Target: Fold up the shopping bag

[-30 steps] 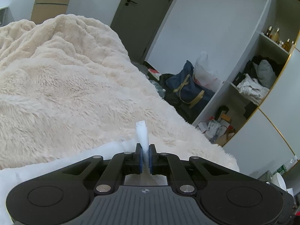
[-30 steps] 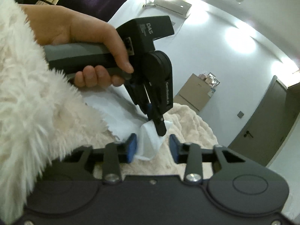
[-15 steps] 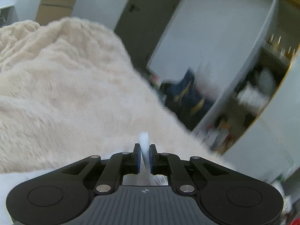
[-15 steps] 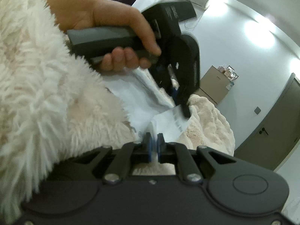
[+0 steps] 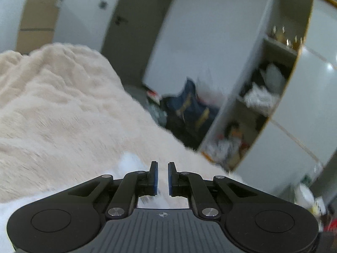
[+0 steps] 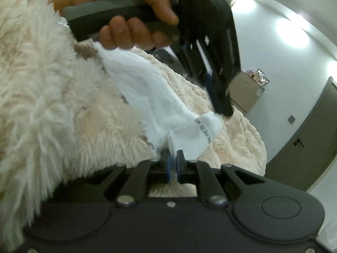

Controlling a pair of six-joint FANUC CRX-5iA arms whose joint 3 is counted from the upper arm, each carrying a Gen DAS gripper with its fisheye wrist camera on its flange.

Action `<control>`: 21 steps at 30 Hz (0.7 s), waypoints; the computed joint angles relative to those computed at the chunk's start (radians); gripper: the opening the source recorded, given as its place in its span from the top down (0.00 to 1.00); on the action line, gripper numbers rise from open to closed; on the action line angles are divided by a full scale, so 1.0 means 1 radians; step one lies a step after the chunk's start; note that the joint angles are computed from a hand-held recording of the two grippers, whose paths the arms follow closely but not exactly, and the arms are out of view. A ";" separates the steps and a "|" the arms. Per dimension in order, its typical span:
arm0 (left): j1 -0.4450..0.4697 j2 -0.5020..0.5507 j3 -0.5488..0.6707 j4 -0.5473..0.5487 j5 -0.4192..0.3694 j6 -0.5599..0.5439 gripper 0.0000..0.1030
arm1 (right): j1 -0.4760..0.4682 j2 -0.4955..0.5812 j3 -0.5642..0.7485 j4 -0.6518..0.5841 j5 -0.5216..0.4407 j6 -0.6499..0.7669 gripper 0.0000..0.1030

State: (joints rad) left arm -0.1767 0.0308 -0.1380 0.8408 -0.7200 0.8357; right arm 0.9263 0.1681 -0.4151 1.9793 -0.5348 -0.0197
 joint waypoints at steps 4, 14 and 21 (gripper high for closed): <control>0.006 0.034 0.041 -0.105 -0.006 0.121 0.94 | 0.011 -0.007 -0.001 -0.055 0.005 0.065 0.94; 0.009 0.031 0.026 -0.075 0.008 0.092 0.94 | 0.001 -0.027 -0.014 -0.068 0.038 0.115 0.93; 0.005 0.029 0.020 -0.078 0.014 0.085 0.94 | 0.032 -0.045 -0.035 -0.107 -0.013 0.160 0.77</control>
State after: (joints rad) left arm -0.1717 0.0595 -0.1183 0.7627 -0.7057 0.9212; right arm 0.9583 0.1228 -0.4497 1.8720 -0.5478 0.1400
